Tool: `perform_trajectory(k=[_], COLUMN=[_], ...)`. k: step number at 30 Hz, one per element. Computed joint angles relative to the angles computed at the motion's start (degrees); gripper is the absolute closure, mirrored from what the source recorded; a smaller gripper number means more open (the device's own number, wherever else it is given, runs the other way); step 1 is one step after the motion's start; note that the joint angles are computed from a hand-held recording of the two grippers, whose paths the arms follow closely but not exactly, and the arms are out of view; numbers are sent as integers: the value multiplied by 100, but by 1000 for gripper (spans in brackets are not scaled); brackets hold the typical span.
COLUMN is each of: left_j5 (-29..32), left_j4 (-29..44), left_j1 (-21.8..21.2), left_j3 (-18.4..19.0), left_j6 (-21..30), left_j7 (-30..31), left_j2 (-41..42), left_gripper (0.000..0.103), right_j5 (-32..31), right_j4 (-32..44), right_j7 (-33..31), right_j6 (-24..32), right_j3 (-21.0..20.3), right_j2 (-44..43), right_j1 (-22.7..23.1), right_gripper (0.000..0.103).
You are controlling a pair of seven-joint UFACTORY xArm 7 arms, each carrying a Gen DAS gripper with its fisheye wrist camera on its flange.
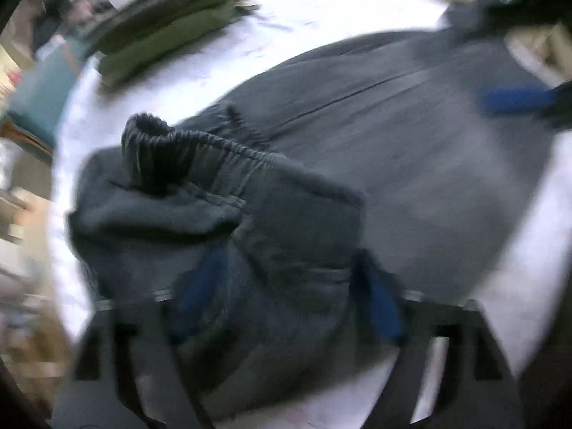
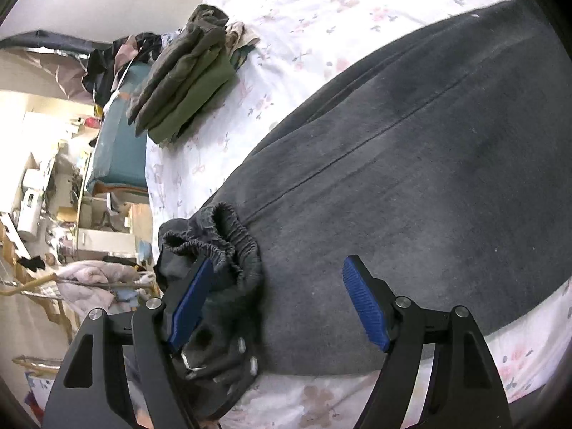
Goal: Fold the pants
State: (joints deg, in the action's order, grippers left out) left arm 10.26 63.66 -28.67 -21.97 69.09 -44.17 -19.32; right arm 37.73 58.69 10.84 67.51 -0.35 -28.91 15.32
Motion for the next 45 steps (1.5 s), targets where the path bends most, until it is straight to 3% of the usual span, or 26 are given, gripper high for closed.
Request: perform_trajectory(k=[3, 6, 10, 13, 19, 20, 22, 23, 26, 28, 29, 30, 31, 32, 35, 39, 44, 45], left_j5=[-614, -830, -413, -70, -448, -504, -498, -483, -441, -487, -551, -611, -646, -658, -711, -778, -1081, -1076], left_j4=[-59, -238, -479, -769, -1161, -1164, -1162, -1158, -1171, -1221, -1230, -1233, -1219, -1199, -1219, -1263, -1463, -1484], left_j1=[-87, 144, 1042, 1712, 1880, 1856, 1876, 1902, 1977, 1973, 1936, 1900, 1877, 1879, 1941, 1918, 1584, 1535], left_j3=[323, 502, 549, 480, 605, 625, 608, 576, 568, 602, 628, 641, 650, 650, 664, 631, 625, 590], left_j6=[-143, -166, 319, 728, 895, 907, 946, 960, 1017, 988, 983, 1000, 1037, 1076, 1097, 1222, 1321, 1361], left_j7=[393, 425, 54, -339, -440, -413, -422, -476, -578, -555, -513, -469, -425, -413, -556, -635, -435, -378], left_j2=[-527, -1303, -2248, -2686, -2687, -2674, -2698, -2742, -2929, -2923, -2901, -2863, -2817, -2785, -2848, -2833, -2793, -2746], left_gripper=[22, 18, 9, 8, 8, 8, 8, 8, 8, 8, 8, 8, 8, 8, 8, 8, 8, 8], right_j5=[-18, 60, 331, 431, 602, 719, 692, 482, 803, 692, 552, 363, 150, -82, -608, -1586, -2114, -2086], right_j4=[51, -13, -118, -144, -130, -167, -198, -175, -397, -490, -536, -562, -506, -405, 82, 1208, 2350, 2456], right_j7=[-43, -97, -210, -291, -640, -753, -869, -776, -566, -330, -80, 145, 221, 317, 295, 17, -307, -413], right_j6=[-73, -217, -254, -251, -187, -265, -483, -543, -660, -547, -418, -215, 124, 466, 771, 231, -240, -227], right_j3=[60, 61, 64, 178, 495, 544, 704, 795, 662, 656, 683, 719, 727, 758, 881, 1238, 1450, 1435], right_j2=[62, 3, 61, 186, 693, 748, 773, 728, 155, -191, -236, -188, -14, 142, 315, 925, 2239, 2419], right_j1=[38, 76, 246, 390, 754, 820, 895, 883, 981, 989, 960, 940, 971, 976, 943, 864, 1044, 1077], right_gripper=[25, 25, 22, 18, 18, 24, 55, 78, 84, 84, 76, 55, 44, 42, 42, 30, 31, 39])
